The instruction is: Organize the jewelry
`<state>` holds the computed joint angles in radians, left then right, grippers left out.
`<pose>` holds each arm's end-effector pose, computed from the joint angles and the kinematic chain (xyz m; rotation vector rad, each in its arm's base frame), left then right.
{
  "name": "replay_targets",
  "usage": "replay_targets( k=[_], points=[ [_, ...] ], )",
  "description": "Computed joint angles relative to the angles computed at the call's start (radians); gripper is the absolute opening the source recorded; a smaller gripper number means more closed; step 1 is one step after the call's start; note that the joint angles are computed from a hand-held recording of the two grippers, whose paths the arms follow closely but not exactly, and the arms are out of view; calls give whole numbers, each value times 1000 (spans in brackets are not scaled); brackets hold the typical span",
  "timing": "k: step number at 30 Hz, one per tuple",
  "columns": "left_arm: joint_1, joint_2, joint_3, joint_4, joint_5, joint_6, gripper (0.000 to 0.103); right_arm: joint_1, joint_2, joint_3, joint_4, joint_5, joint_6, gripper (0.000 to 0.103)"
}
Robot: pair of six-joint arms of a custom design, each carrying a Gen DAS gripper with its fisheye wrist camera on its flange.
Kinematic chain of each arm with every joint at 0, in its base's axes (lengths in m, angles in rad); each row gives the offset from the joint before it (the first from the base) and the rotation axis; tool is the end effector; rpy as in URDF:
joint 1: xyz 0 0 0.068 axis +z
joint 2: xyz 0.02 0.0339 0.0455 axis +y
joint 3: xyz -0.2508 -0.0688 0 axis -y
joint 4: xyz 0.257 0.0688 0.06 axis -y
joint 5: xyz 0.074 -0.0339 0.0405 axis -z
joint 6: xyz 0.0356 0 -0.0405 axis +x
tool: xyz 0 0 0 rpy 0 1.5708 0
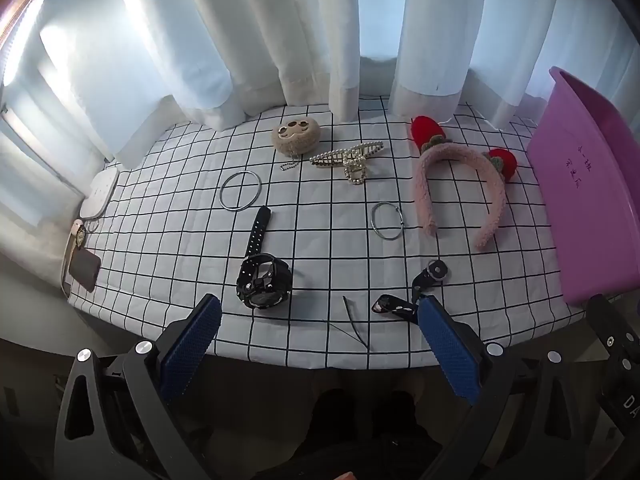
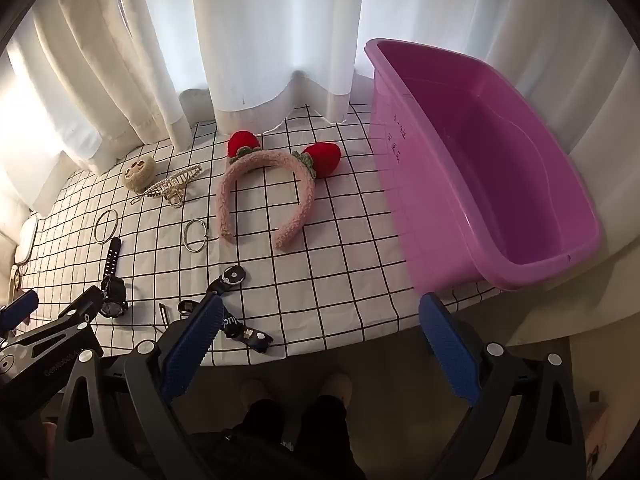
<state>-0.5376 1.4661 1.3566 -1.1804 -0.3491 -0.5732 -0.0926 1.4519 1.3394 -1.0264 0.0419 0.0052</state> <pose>0.2515 -0.1358 0.2912 -0.1160 2.7128 0.2044 0.2968 -0.0291 0.2938 0.1449 2.7069 -0.0827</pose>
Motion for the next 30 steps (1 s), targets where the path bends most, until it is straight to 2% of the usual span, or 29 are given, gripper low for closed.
replay_targets(
  k=[4, 5, 10, 15, 17, 30],
  points=[
    [-2, -3, 0, -4, -1, -1, 97, -2, 6, 20, -8, 3, 0, 94],
    [-27, -29, -40, 2, -9, -26, 97, -2, 7, 25, -11, 3, 1, 94],
    [-62, -48, -78, 12, -23, -60, 97, -5, -38, -56, 25, -5, 1, 94],
    [-115, -103, -124, -5, -45, -111, 97, -11, -26, -35, 11, -6, 1, 94],
    [-42, -23, -47, -1, -4, -32, 97, -11, -30, -27, 0, -6, -2, 94],
    [-55, -26, -35, -10, -16, -38, 97, -16, -39, -25, -6, -7, -4, 94]
  ],
)
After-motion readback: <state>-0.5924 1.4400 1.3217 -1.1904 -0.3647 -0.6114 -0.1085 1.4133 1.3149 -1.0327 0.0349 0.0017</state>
